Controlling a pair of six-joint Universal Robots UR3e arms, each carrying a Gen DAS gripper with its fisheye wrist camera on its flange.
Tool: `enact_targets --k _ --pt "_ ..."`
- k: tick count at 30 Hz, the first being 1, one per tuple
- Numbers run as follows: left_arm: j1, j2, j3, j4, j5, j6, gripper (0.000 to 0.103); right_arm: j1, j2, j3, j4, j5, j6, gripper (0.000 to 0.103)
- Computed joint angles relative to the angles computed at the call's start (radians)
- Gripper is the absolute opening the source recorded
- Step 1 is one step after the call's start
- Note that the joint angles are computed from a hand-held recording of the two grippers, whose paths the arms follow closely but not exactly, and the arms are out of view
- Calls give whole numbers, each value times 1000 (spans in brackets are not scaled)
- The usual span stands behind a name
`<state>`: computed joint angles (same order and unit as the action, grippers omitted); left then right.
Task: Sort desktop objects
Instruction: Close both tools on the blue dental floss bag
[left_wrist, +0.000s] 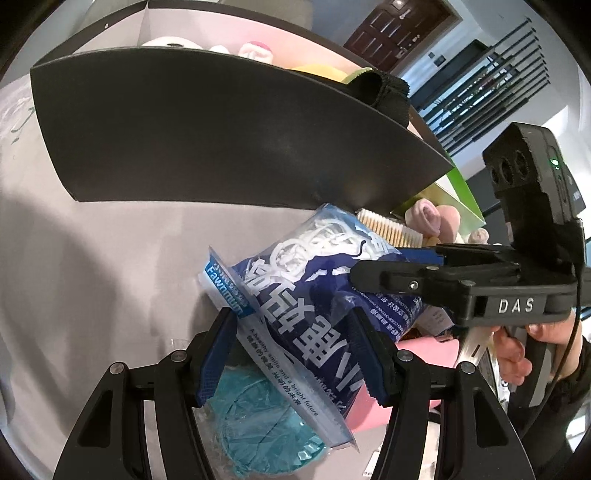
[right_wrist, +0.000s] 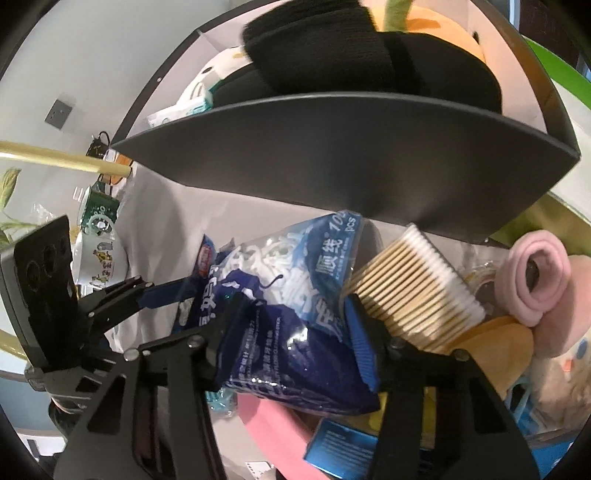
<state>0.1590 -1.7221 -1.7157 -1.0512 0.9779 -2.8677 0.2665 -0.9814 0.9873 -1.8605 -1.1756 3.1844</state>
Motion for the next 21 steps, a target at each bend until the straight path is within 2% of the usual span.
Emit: enact_targets --k 4,11,13,16,21 --pt "6 16 2 -46 51 -1 68 11 -8 16 -25 -15 -1 52" --pt "29 34 -1 -127 87 -6 69 24 -6 20 -45 -30 -9 53" --pt "28 32 -3 -122 76 -6 69 27 -8 23 -50 -36 -10 53" --pt "29 15 -6 -122 7 20 69 22 -16 45 -64 -26 -13 53" --pt "10 6 -16 -42 -8 -12 69 37 -10 51 -98 -35 3 51"
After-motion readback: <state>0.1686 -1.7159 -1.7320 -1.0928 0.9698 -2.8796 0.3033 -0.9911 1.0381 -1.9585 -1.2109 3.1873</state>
